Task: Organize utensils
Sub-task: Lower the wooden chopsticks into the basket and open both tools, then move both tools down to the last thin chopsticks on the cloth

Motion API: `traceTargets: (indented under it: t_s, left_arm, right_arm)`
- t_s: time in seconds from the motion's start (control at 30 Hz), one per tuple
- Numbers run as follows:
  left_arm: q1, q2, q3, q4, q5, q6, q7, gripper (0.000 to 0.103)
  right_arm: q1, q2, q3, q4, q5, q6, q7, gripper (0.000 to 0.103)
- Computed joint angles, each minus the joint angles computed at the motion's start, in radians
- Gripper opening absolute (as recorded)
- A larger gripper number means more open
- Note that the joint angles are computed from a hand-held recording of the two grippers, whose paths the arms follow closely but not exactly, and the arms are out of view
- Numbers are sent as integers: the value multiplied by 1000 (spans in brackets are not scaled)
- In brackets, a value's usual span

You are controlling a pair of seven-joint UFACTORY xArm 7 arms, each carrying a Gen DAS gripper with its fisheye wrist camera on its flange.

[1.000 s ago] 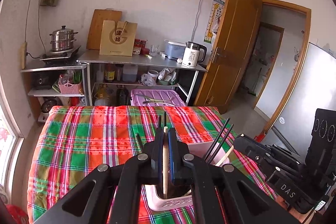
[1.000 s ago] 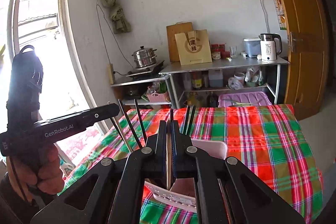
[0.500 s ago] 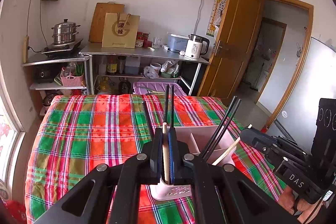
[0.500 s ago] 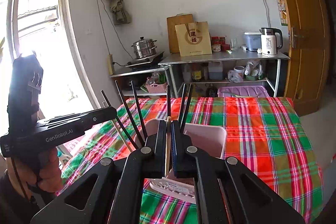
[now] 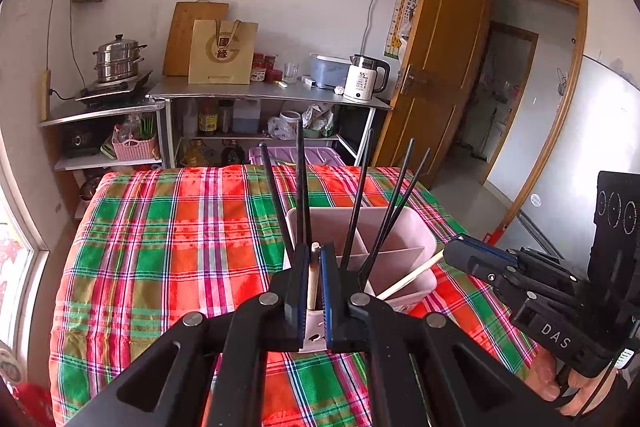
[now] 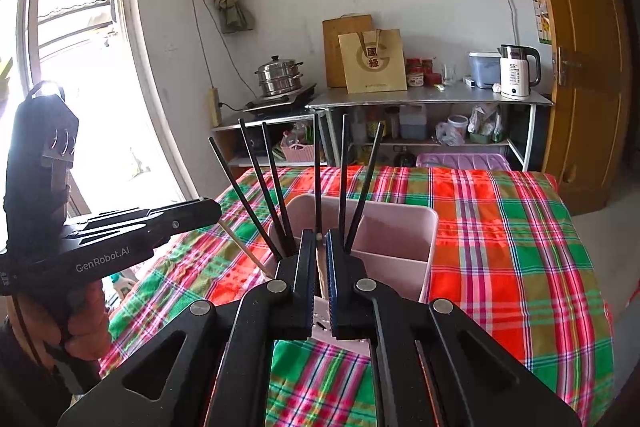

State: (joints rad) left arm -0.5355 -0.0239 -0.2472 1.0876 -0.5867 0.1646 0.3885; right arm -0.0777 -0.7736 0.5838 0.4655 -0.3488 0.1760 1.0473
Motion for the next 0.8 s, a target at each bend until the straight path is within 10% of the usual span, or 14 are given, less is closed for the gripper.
traceTargets:
  t_s: [0.43, 0.8]
  left_arm:
    - [-194, -252, 138, -260, -204, -122, 166, 17]
    - [-273, -471, 131, -586, -89, -193, 51, 20]
  right_arm:
    - [185, -238, -26, -99, 50, 144, 19, 16]
    - [453, -463, 22, -226, 117, 400, 169, 16]
